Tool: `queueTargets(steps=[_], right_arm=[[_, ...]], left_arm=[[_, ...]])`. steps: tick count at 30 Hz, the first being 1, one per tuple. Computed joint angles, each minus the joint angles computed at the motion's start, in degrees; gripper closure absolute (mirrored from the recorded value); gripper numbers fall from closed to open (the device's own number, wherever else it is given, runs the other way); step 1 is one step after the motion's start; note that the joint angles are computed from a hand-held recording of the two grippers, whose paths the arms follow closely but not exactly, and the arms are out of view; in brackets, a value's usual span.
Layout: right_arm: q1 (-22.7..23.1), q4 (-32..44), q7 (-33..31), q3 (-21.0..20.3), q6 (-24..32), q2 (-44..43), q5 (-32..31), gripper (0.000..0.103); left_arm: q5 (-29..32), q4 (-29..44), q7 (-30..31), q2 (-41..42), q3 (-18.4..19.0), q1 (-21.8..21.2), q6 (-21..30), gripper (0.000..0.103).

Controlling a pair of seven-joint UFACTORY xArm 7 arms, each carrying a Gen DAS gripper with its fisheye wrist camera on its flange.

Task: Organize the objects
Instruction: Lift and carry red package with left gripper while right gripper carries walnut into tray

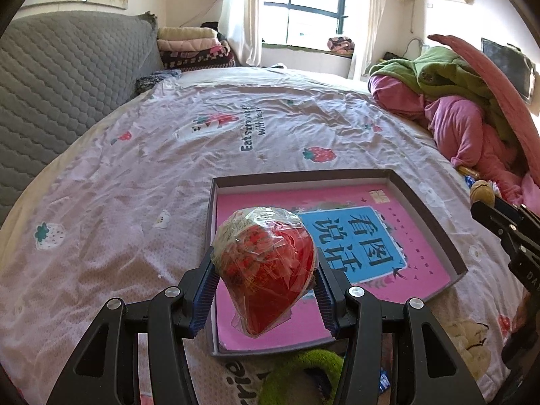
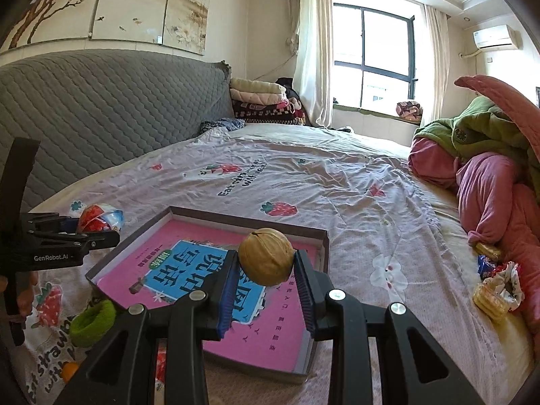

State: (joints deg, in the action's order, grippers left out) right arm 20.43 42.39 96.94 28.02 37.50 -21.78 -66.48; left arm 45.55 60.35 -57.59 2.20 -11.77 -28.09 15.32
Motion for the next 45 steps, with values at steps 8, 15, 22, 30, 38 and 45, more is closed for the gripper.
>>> queueTargets(steps=[8,15,22,30,38,45], right_arm=[[-0.32,1.34,-2.42,-2.41,-1.95,3.44,-0.32,0.069],[1.09,1.39,-5.34,-4.79,-3.6,7.2,3.39,0.069],[2.17,0.69,-9.32,-7.35,-6.85,9.46,8.98,0.069],[1.51,-0.59,-11.36,-8.0,-10.31,10.64,13.45,0.069],[1.99,0.12,-12.5,-7.9,-8.46,12.08,14.61,0.069],[3.16,0.61,-12.36,-8.27,-6.68,12.5,13.9,0.069]], left_arm=[[-0.85,2.01,2.03,2.91,1.17,-0.68,0.3,0.049],[-8.21,1.66,9.03,5.09,1.89,-1.17,-2.18,0.049],[-12.8,2.53,13.83,7.64,2.77,-2.86,-0.89,0.049],[-14.06,2.43,15.34,8.38,4.09,-4.43,-1.4,0.049],[-12.41,2.69,14.34,8.79,5.47,-5.83,-0.82,0.049],[-11.33,3.17,13.71,9.46,5.12,-5.66,0.31,0.049]])
